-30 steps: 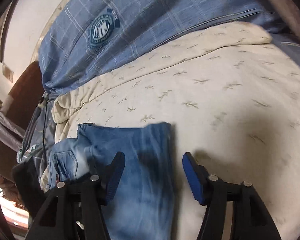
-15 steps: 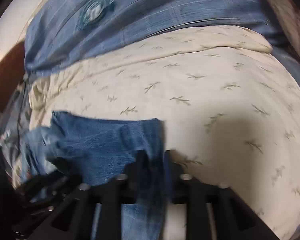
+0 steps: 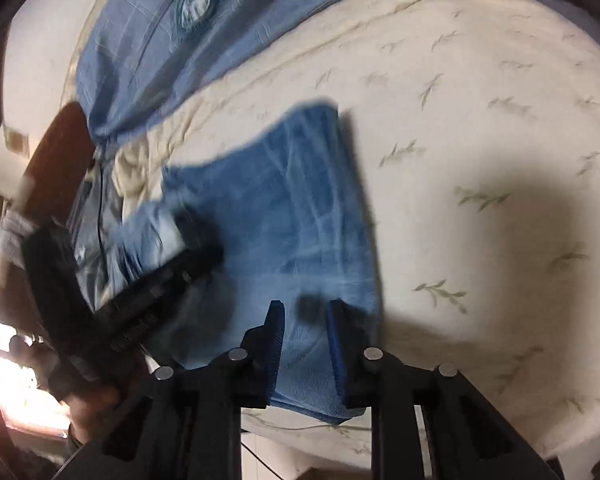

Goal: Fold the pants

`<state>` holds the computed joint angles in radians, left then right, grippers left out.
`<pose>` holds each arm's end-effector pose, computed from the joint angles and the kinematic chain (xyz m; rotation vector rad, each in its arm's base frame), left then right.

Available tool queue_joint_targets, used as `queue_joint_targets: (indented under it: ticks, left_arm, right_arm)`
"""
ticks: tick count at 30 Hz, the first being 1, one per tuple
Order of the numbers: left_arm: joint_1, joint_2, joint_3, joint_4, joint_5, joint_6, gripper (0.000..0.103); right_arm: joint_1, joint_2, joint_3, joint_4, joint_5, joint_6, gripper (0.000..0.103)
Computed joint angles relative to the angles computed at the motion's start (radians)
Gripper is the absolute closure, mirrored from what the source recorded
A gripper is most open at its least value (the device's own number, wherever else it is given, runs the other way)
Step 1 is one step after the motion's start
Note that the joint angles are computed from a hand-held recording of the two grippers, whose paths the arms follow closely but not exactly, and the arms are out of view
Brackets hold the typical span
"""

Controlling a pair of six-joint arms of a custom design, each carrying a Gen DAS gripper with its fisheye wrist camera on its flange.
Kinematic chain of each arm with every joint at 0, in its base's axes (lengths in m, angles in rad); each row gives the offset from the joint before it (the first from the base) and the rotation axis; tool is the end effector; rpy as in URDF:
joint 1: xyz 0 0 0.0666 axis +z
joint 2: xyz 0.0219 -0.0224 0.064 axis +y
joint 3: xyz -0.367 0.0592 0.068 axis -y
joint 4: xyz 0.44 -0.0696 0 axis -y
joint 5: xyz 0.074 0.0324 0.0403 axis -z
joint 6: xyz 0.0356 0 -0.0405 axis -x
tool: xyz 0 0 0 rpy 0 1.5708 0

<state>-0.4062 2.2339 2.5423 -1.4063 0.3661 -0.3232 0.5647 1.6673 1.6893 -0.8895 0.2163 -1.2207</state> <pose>0.7015 -0.3160 0.4160 1.0516 2.4243 -0.5147 0.5407 0.3331 0.4159 0.8943 2.3209 0.5408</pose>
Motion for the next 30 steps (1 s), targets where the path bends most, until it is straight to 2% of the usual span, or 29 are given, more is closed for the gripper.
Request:
queue_joint_targets:
  ticks: [1, 2, 4, 6, 7, 8, 10, 11, 13, 15, 16, 18, 21, 24, 27, 30]
  left_arm:
    - [0.0, 0.0, 0.001, 0.0, 0.0, 0.0, 0.057]
    - [0.001, -0.002, -0.003, 0.002, 0.002, 0.001, 0.057]
    - [0.001, -0.005, -0.01, 0.007, 0.002, 0.0, 0.057]
    - [0.0, 0.005, 0.012, -0.01, 0.001, 0.0, 0.056]
    - [0.001, 0.014, 0.029, -0.023, 0.002, -0.003, 0.056]
    - [0.005, 0.024, 0.052, -0.04, 0.011, -0.005, 0.056]
    - [0.022, 0.032, 0.085, -0.055, 0.042, 0.029, 0.056]
    - [0.034, 0.033, 0.1, -0.06, 0.064, 0.055, 0.056]
    - [0.071, -0.021, 0.035, -0.011, 0.15, 0.111, 0.051]
    - [0.114, -0.127, -0.123, 0.103, 0.202, 0.183, 0.042]
    - [0.13, -0.16, -0.171, 0.137, 0.221, 0.202, 0.037]
    - [0.17, -0.221, -0.267, 0.199, 0.244, 0.253, 0.036]
    - [0.232, -0.273, -0.357, 0.241, 0.272, 0.326, 0.036]
    - [0.3, -0.325, -0.461, 0.315, 0.294, 0.444, 0.033]
    - [0.343, -0.322, -0.493, 0.33, 0.314, 0.54, 0.031]
    - [0.358, -0.274, -0.455, 0.282, 0.321, 0.589, 0.031]
  right_arm:
    - [0.014, 0.009, 0.038, -0.044, 0.065, 0.037, 0.075]
    - [0.023, 0.006, 0.048, -0.037, 0.085, 0.055, 0.075]
    - [0.023, -0.006, 0.027, 0.033, 0.063, 0.076, 0.075]
    - [0.01, 0.043, 0.063, -0.049, 0.019, 0.081, 0.073]
    - [-0.003, 0.054, 0.049, -0.052, -0.038, 0.061, 0.075]
    - [0.0, 0.029, 0.015, -0.005, -0.006, 0.038, 0.076]
    - [0.007, 0.019, 0.032, -0.029, 0.03, 0.015, 0.075]
    - [0.016, 0.022, 0.054, -0.05, 0.075, 0.043, 0.075]
    - [0.031, 0.027, 0.08, -0.064, 0.127, 0.08, 0.075]
    - [0.044, 0.028, 0.084, -0.029, 0.177, 0.121, 0.075]
    - [0.05, 0.031, 0.081, -0.013, 0.203, 0.137, 0.075]
    - [0.056, 0.036, 0.064, 0.027, 0.233, 0.159, 0.075]
    - [0.067, 0.068, 0.073, 0.08, 0.255, 0.18, 0.075]
    - [0.08, 0.064, 0.071, 0.092, 0.287, 0.199, 0.075]
    - [0.08, 0.058, 0.058, 0.128, 0.3, 0.214, 0.073]
    - [0.076, 0.058, 0.048, 0.14, 0.266, 0.191, 0.073]
